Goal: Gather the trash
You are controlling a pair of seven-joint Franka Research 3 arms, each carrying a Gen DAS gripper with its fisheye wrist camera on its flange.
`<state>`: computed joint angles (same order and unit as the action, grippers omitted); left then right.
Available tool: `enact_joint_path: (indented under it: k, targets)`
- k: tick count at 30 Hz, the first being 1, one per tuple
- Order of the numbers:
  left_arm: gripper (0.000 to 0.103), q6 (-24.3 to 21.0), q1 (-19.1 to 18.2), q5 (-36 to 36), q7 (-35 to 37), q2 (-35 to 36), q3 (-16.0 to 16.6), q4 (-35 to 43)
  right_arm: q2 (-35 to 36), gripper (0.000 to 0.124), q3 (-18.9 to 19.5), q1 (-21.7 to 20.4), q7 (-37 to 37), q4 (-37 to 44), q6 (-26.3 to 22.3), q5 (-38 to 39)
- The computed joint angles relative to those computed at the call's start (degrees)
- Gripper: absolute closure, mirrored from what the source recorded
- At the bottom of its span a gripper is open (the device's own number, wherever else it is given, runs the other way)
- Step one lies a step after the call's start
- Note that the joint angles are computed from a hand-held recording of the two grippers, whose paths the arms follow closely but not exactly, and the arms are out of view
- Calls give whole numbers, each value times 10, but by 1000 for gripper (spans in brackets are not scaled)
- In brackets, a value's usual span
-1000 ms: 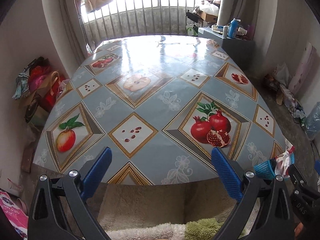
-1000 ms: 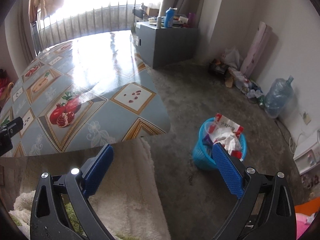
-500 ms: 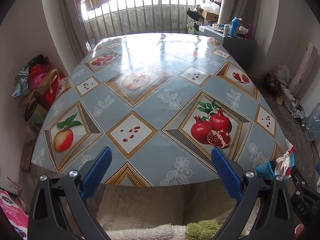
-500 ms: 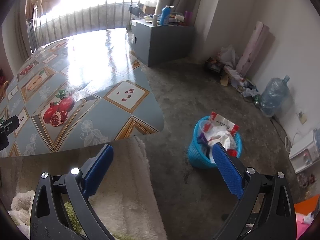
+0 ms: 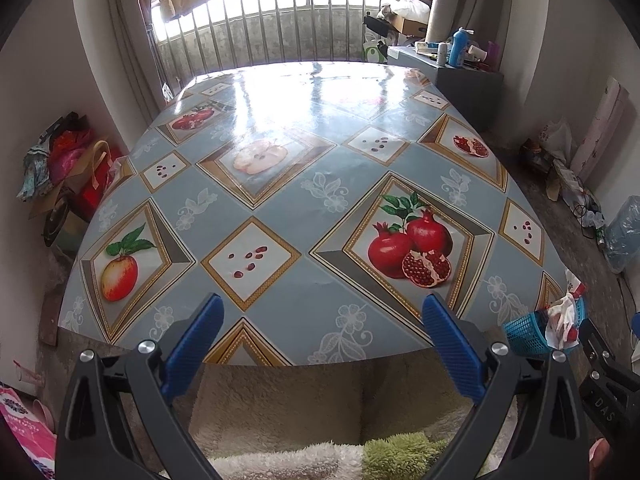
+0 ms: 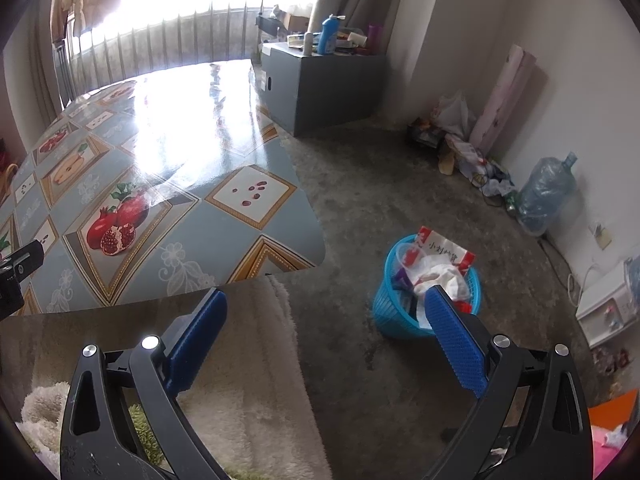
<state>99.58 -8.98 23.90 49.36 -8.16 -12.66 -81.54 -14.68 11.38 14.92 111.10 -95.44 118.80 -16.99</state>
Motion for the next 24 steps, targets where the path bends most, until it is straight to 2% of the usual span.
enact_joint_path:
  k: [24]
  targets:
    - [6,7,-4,-10,13,-2,-1,-3,-4,29,0,-5,5,-3,1,-2]
